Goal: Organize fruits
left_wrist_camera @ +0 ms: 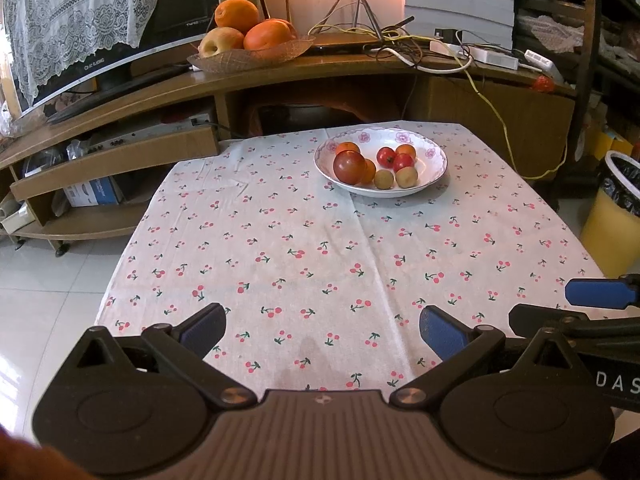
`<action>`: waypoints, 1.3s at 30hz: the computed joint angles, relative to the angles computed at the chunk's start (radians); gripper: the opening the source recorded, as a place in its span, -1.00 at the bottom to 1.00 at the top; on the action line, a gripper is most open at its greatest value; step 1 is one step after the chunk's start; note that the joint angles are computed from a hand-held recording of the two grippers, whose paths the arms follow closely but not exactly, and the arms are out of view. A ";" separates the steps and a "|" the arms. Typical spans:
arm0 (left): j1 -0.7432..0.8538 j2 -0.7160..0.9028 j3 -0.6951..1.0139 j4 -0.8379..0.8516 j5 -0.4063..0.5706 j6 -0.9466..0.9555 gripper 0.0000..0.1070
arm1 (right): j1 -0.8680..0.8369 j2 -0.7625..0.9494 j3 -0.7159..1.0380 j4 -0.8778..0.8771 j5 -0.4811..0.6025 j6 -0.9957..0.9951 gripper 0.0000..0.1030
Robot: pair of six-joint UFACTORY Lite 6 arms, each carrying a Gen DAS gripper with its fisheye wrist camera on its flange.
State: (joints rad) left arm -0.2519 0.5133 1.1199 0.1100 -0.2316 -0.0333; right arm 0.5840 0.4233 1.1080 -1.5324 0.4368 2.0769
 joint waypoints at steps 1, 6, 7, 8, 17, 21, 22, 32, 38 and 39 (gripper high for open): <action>0.000 0.000 0.000 0.001 0.001 -0.002 0.93 | 0.002 0.001 0.001 0.002 0.004 -0.001 0.12; 0.005 -0.004 -0.003 0.031 0.001 -0.034 0.93 | 0.005 -0.001 -0.001 0.009 0.019 0.000 0.12; 0.006 -0.004 -0.003 0.037 0.002 -0.039 0.93 | 0.004 -0.002 -0.002 0.009 0.020 0.002 0.12; 0.007 -0.005 -0.006 0.041 0.000 -0.042 0.93 | 0.004 -0.002 -0.003 0.008 0.021 0.003 0.12; 0.007 -0.005 -0.006 0.049 0.003 -0.047 0.93 | 0.007 -0.003 -0.006 0.018 0.022 0.003 0.12; 0.002 -0.004 -0.010 0.058 0.004 -0.048 0.93 | 0.004 -0.009 -0.011 0.005 0.026 0.026 0.12; 0.000 -0.004 -0.011 0.048 0.003 -0.037 0.93 | 0.004 -0.010 -0.013 0.000 0.027 0.033 0.12; 0.000 -0.008 -0.017 0.029 0.004 -0.014 0.93 | 0.004 -0.015 -0.020 0.013 0.022 0.019 0.13; -0.001 -0.009 -0.017 0.021 0.005 -0.005 0.93 | 0.003 -0.014 -0.018 0.017 0.019 0.015 0.13; -0.001 -0.009 -0.018 0.019 0.005 -0.003 0.93 | 0.003 -0.014 -0.019 0.018 0.019 0.014 0.13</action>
State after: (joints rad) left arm -0.2526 0.5040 1.1017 0.1289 -0.2266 -0.0362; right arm 0.5869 0.4088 1.0891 -1.5140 0.4558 2.0909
